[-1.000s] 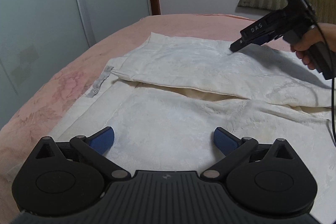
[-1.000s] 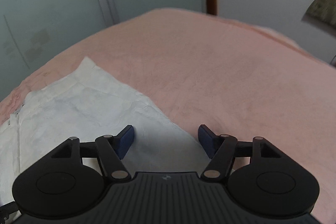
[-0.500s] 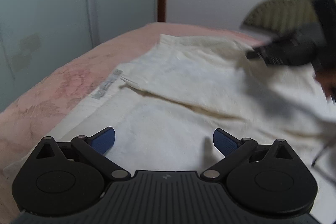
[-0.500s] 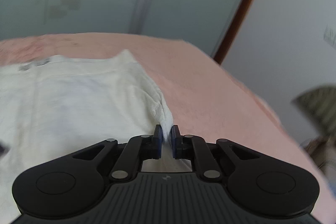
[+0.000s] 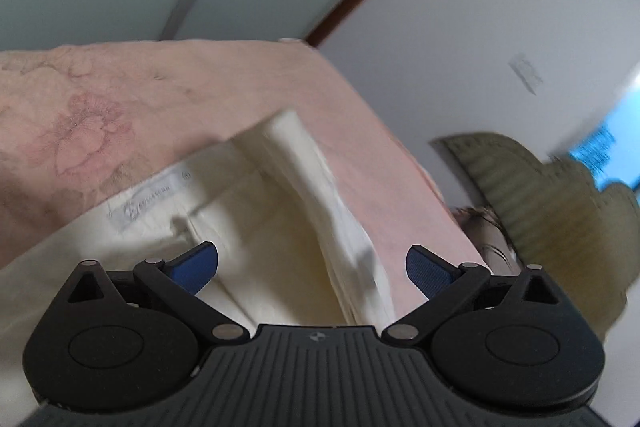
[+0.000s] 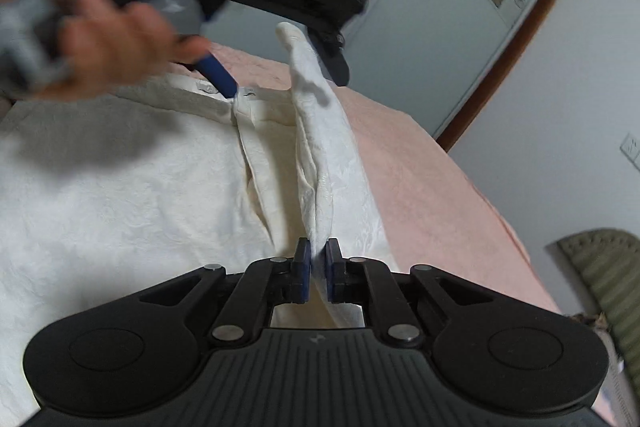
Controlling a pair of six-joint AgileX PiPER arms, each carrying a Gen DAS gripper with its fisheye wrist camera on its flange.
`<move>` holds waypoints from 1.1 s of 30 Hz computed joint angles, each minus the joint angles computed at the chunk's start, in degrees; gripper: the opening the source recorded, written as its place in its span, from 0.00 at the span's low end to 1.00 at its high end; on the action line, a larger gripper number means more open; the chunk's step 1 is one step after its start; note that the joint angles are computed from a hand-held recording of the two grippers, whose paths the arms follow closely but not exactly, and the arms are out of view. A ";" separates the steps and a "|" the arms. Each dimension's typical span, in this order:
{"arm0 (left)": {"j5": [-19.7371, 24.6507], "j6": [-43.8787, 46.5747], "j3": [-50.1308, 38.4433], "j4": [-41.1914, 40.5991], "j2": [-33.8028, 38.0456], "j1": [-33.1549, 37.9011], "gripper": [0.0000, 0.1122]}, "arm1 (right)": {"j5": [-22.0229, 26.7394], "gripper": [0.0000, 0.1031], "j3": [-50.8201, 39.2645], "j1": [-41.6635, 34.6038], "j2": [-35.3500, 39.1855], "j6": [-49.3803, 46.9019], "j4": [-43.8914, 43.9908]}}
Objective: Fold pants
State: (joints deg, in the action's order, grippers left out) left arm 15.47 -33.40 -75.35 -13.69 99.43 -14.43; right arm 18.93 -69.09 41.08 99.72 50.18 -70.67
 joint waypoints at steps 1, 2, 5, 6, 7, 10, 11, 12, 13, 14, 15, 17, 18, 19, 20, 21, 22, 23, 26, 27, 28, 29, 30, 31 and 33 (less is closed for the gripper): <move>1.26 -4.18 -2.25 3.19 1.74 0.26 0.75 | -0.17 0.08 0.41 0.03 -0.14 2.56 -1.59; 1.93 -6.06 -3.91 4.11 3.14 0.62 0.67 | -0.20 0.08 0.91 0.23 -0.28 5.79 -3.85; 5.83 1.10 -7.29 -6.68 5.72 2.73 0.21 | 2.69 0.09 1.30 1.75 0.42 13.61 -11.07; 5.71 4.70 -6.68 -10.94 5.55 3.17 0.06 | 4.24 0.10 2.17 2.46 0.24 15.94 -13.51; 4.70 7.22 -5.58 -12.91 5.14 3.32 0.06 | 5.56 0.11 3.29 2.91 -0.04 16.94 -14.69; 1.93 9.22 -2.81 -12.50 3.23 2.48 0.05 | 11.11 0.18 6.25 4.20 -0.95 18.71 -16.72; 0.84 9.56 -1.86 -12.16 2.41 2.16 0.04 | 13.08 0.25 6.81 4.39 -1.26 17.85 -15.27; 0.00 9.31 -1.01 -11.01 1.63 1.82 0.04 | 14.73 0.26 7.77 4.38 -1.84 17.92 -14.57; -0.16 9.47 -0.63 -10.48 1.07 1.67 0.04 | 16.22 0.26 9.25 4.38 -2.74 19.20 -14.96; -0.56 11.42 0.50 -12.25 0.09 1.70 0.04 | 17.56 0.26 10.69 4.10 -3.72 19.98 -14.86; -0.17 13.56 0.76 -14.23 -0.36 1.94 0.04 | 19.67 0.26 11.80 3.90 -4.44 20.29 -14.32; -0.17 18.22 2.19 -18.86 -1.69 2.41 0.04 | 23.60 0.26 14.24 2.61 -5.83 20.77 -13.39; -0.02 19.90 2.84 -20.12 -2.31 2.62 0.04 | 25.19 0.26 15.17 1.51 -6.17 20.88 -12.77; 0.02 21.38 3.77 -21.02 -3.11 2.79 0.04 | 26.06 0.26 16.13 0.23 -6.55 21.08 -12.33; -0.09 22.47 4.87 -21.66 -4.04 2.85 0.04 | 25.84 0.24 16.88 -1.42 -7.21 20.74 -10.97; 0.04 24.42 5.97 -23.15 -4.93 3.13 0.05 | 25.03 0.17 17.91 -2.87 -8.36 21.25 -9.99; 0.53 26.99 6.69 -25.31 -5.56 3.44 0.05 | 23.39 0.09 19.82 -4.14 -10.67 22.32 -9.13; 0.91 29.75 7.74 -27.17 -6.41 3.72 0.05 | 22.26 0.09 21.18 -4.34 -12.90 22.93 -8.23; 0.68 32.54 12.30 -24.51 -10.75 3.99 0.05 | 28.01 0.07 22.27 2.48 -17.33 19.28 -4.44; 0.71 35.00 13.91 -25.09 -12.32 4.38 0.05 | 30.00 0.07 23.01 5.30 -19.30 18.04 -3.00; 1.08 38.32 15.54 -26.78 -13.88 5.08 0.05 | 32.43 0.07 24.02 9.01 -21.68 17.42 -1.36; 1.91 41.42 17.10 -28.36 -15.45 5.94 0.05 | 34.48 0.07 23.75 11.93 -23.31 16.06 0.42; 3.03 44.56 18.59 -29.87 -16.97 6.93 0.05 | 37.62 0.07 23.87 16.09 -25.18 15.28 2.40; 3.93 46.71 19.91 -30.85 -18.30 7.79 0.05 | 40.75 0.06 24.43 20.38 -26.56 15.51 3.80; 5.77 49.17 22.43 -30.58 -20.90 9.24 0.05 | 46.33 0.06 24.62 28.55 -27.32 16.99 6.38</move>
State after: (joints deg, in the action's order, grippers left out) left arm 21.24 15.77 -52.92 -44.26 78.53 -5.19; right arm 65.25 -44.47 69.62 72.40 67.18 -64.29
